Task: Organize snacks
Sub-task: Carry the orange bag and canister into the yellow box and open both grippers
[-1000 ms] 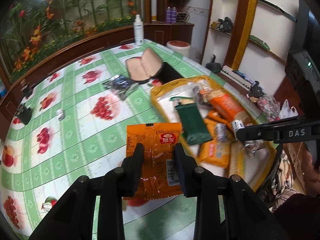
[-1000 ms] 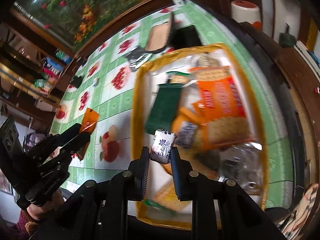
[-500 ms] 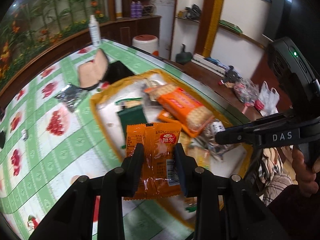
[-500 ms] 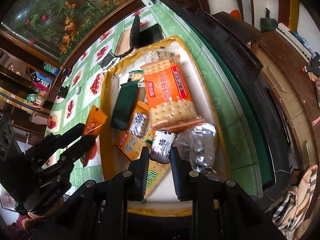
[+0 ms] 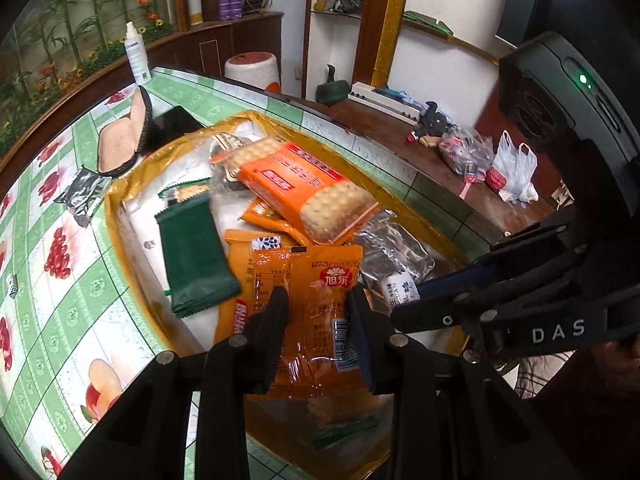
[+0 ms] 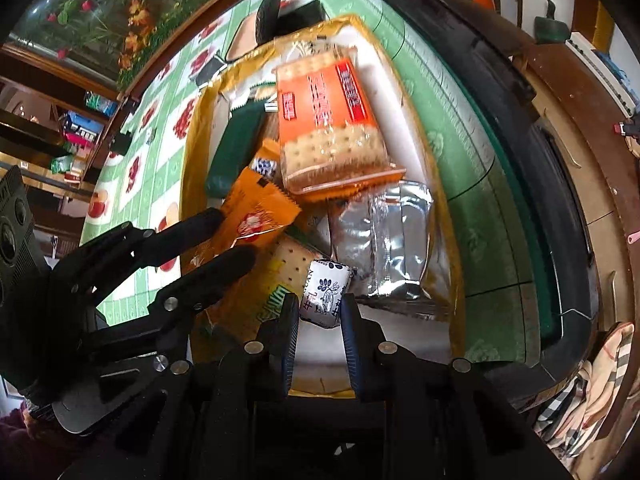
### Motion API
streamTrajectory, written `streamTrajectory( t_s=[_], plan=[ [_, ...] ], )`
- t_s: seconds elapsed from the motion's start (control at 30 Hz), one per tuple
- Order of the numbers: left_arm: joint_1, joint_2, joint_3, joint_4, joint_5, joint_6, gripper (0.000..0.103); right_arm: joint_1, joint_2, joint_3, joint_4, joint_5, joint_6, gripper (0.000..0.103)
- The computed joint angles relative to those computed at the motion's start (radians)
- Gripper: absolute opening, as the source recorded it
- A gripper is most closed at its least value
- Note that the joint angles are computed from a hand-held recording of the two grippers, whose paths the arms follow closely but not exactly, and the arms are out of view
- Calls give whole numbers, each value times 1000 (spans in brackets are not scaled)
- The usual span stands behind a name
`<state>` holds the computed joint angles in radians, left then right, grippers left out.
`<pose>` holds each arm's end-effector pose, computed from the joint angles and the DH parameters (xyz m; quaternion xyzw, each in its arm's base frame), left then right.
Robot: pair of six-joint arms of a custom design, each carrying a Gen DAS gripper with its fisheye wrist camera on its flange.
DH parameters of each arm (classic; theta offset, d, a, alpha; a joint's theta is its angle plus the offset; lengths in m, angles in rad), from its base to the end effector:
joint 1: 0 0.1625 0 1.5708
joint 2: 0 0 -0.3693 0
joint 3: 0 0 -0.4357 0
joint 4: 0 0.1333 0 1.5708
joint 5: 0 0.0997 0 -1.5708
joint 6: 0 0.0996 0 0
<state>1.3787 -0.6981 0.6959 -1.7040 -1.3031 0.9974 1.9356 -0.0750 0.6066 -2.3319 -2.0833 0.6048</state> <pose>-0.0018 -0.8456 0.3191 0.5465 0.8241 -0.0095 0.1488 0.3860 -0.7739 -0.0925 -0.1439 -0.9506 0.2153 0.1712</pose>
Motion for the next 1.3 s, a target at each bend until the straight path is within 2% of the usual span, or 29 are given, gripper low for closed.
streamTrajectory(
  t_s=[0.3,0.57,0.73,0.83,1.1,1.3],
  plan=[
    [-1,4,-4,2,-2,-9,31,-12,7,-13,53,36,12,23],
    [0,0,-4,15,-15,-13,31,-4,25,-54,103,1,7,23],
    [1,5,-17,30,-27,-18,36,3,48,-99,126,-19,9,23],
    [2,9,-33,49,-40,-21,41,7,29,-72,109,-31,9,23],
    [4,6,-43,43,-56,-13,42,9,-36,43,3,-42,23,23],
    [12,23,-94,47,-72,-32,42,13,-41,52,-31,-48,19,23]
  ],
)
